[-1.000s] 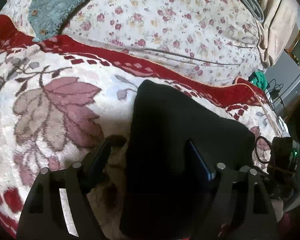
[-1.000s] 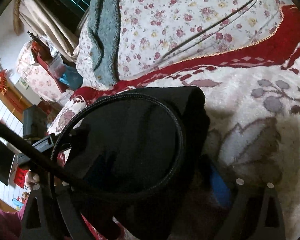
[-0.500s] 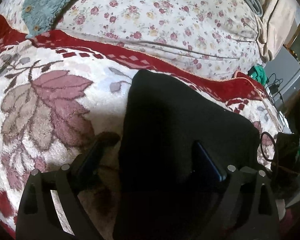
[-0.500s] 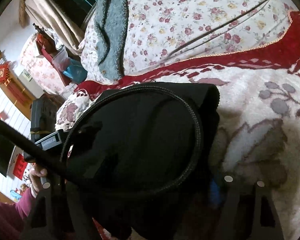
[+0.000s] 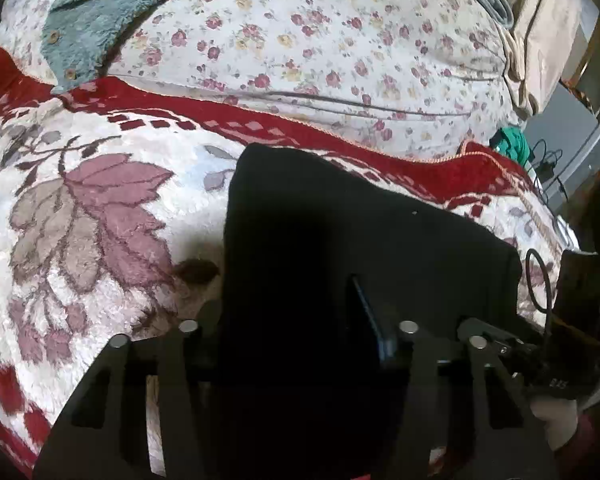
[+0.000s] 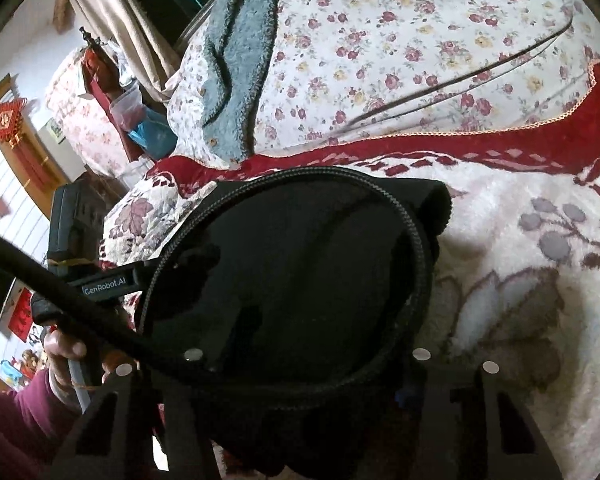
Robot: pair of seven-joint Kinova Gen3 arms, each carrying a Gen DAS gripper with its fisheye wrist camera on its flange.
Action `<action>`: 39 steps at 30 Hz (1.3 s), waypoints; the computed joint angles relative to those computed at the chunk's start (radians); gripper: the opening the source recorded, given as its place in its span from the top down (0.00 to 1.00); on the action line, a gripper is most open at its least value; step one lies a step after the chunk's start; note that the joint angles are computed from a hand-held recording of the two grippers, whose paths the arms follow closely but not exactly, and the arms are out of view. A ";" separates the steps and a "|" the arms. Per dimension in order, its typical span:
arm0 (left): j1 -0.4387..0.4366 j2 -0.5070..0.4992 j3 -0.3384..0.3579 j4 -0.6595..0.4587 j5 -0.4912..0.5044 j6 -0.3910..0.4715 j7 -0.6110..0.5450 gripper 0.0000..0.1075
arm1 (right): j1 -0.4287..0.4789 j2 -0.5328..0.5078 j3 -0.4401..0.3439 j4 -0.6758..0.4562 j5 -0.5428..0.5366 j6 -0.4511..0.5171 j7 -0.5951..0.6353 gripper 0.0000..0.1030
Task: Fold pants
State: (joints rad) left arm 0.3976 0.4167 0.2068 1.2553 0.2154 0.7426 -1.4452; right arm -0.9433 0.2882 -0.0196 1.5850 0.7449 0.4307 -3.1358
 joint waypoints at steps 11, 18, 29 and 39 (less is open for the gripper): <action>0.071 -0.036 -0.041 -0.044 -0.120 0.014 0.101 0.62 | 0.021 -0.023 -0.006 -0.018 0.009 0.002 0.011 0.53; 0.093 0.024 -0.053 -0.197 -0.172 0.082 0.129 0.62 | 0.067 -0.010 -0.030 -0.104 -0.031 0.059 0.126 0.53; 0.128 0.200 -0.085 -0.512 -0.207 0.257 0.139 0.62 | 0.169 0.043 -0.020 -0.188 -0.209 0.036 0.319 0.53; 0.127 0.350 -0.108 -0.713 -0.176 0.407 0.171 0.62 | 0.282 0.123 -0.041 -0.225 -0.464 0.007 0.519 0.52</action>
State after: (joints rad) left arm 0.5250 0.7667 0.0983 0.5426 0.0390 1.1495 -1.2745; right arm -0.6618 0.4113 -0.0602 1.3600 0.2807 0.4376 -2.6171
